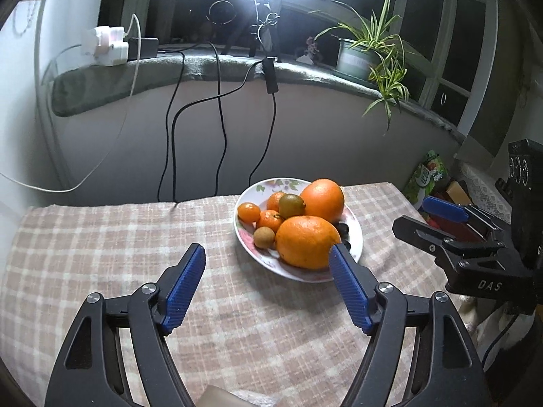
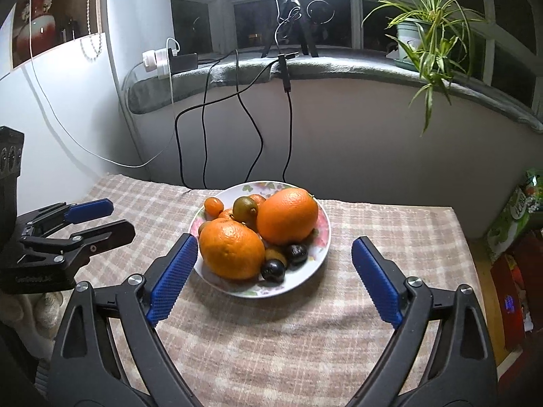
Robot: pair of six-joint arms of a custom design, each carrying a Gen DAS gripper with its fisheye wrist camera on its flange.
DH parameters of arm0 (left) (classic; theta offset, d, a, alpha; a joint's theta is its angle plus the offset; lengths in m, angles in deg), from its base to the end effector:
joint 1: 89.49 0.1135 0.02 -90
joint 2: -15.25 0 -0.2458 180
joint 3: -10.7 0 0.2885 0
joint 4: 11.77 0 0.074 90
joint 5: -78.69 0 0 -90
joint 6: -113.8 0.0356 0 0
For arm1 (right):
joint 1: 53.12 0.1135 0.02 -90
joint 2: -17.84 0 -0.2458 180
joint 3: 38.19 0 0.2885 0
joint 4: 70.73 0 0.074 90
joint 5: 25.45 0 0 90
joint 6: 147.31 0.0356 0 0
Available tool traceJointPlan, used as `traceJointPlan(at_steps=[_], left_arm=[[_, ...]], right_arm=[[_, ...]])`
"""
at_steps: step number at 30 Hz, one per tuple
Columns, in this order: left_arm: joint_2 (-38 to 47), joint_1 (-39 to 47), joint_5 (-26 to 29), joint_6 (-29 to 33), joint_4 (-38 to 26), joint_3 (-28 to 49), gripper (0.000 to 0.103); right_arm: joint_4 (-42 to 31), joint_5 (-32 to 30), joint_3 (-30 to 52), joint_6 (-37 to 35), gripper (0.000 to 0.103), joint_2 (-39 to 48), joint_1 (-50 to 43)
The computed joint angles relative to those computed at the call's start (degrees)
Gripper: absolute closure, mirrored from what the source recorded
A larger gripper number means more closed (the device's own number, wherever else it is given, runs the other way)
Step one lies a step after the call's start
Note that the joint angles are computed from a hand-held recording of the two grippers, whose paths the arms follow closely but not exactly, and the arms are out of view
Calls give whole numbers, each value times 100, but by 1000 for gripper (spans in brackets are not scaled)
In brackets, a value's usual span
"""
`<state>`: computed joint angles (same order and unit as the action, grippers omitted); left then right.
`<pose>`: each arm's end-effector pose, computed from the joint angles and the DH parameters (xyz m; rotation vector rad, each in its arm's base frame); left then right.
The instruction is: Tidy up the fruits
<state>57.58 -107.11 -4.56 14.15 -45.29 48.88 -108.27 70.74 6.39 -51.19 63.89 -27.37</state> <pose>0.2013 -0.0683 0.1913 0.2215 2.2406 -0.3896 0.2024 0.0933 0.2142 -0.3267 2.2292 0.1778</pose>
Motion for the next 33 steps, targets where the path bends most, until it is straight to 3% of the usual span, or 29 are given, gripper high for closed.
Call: traceJointPlan(at_steps=[3, 14, 33], left_arm=[[-314, -183, -246, -57, -195, -105, 21], [-1088, -388, -652, -223, -714, -246, 21], [-1108, -538, -836, -214, -754, -245, 21]], right_arm=[[-80, 24, -75, 44, 9, -158, 11], [-333, 66, -249, 216, 9, -571, 82], [-449, 111, -274, 313, 9, -648, 112]])
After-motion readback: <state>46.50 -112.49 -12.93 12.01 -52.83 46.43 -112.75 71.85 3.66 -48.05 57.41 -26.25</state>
